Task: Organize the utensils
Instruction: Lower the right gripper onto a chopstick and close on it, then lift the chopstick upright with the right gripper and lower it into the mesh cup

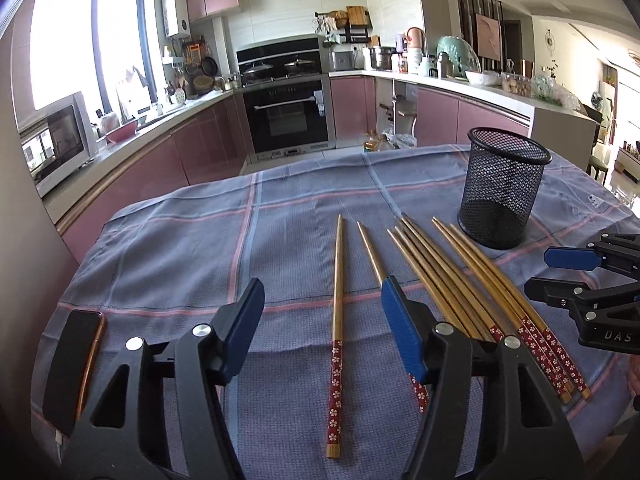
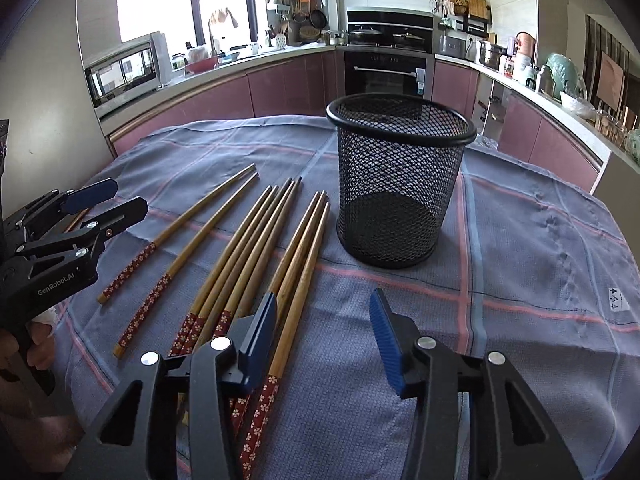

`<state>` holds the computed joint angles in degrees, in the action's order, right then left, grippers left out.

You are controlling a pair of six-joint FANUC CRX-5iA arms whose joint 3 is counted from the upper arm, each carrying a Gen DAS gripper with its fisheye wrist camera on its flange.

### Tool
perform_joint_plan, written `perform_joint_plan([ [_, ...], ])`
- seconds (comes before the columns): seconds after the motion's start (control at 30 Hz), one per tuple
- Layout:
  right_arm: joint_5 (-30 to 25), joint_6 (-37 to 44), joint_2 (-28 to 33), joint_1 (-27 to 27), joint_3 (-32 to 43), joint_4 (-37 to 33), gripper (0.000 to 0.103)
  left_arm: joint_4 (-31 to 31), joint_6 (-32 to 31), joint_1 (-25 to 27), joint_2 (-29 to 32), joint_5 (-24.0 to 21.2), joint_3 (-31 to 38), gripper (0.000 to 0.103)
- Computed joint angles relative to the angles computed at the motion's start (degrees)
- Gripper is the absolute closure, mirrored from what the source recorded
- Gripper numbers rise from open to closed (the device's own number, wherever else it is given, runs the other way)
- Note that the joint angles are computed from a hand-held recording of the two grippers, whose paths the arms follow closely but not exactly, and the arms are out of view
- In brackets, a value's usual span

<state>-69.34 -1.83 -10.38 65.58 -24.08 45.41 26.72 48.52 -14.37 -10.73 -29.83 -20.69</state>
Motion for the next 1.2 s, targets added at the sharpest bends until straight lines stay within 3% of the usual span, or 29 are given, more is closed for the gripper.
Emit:
perform_joint_plan([
  [0.1,0.26,1.45,0.55,-0.44,0.66,-1.24,0.064,-2.27,1.11,-0.11,2.49,-2.70,2.56,0.047],
  [0.27,0.92,3.90,1.23,-1.47,1.83,-3.39,0.065,-5.31,3.70,-0.70,6.60,-6.87,6.87,0.063],
  [0.4,1.28,5.11,1.76,-2.24,2.44,-4.30,0.068,-8.27,6.66,-1.31,9.53,-9.21,10.34,0.067],
  [0.63,5.14,6.22,1.62,-5.07,2.50,-5.17,0.074,-7.78,7.66,-1.73,14.48,-15.31,15.50,0.071],
  [0.77,6.68,5.78,1.23,-6.09,2.15,-5.35,0.080,-7.49,8.78,-2.10,17.21,-16.52,18.29,0.073],
  [0.9,9.66,4.52,-0.53,-6.73,0.68,-6.03,0.095,-6.96,10.24,-2.15,18.28,-16.92,19.33,0.079],
  [1.0,10.83,2.99,-1.64,-6.62,-0.58,-5.66,0.097,-6.04,10.29,-2.08,17.89,-16.93,18.78,0.095],
  [1.2,11.22,1.26,-3.51,-5.43,-2.16,-3.96,0.097,-2.62,9.18,-1.11,15.34,-16.73,15.84,0.095],
])
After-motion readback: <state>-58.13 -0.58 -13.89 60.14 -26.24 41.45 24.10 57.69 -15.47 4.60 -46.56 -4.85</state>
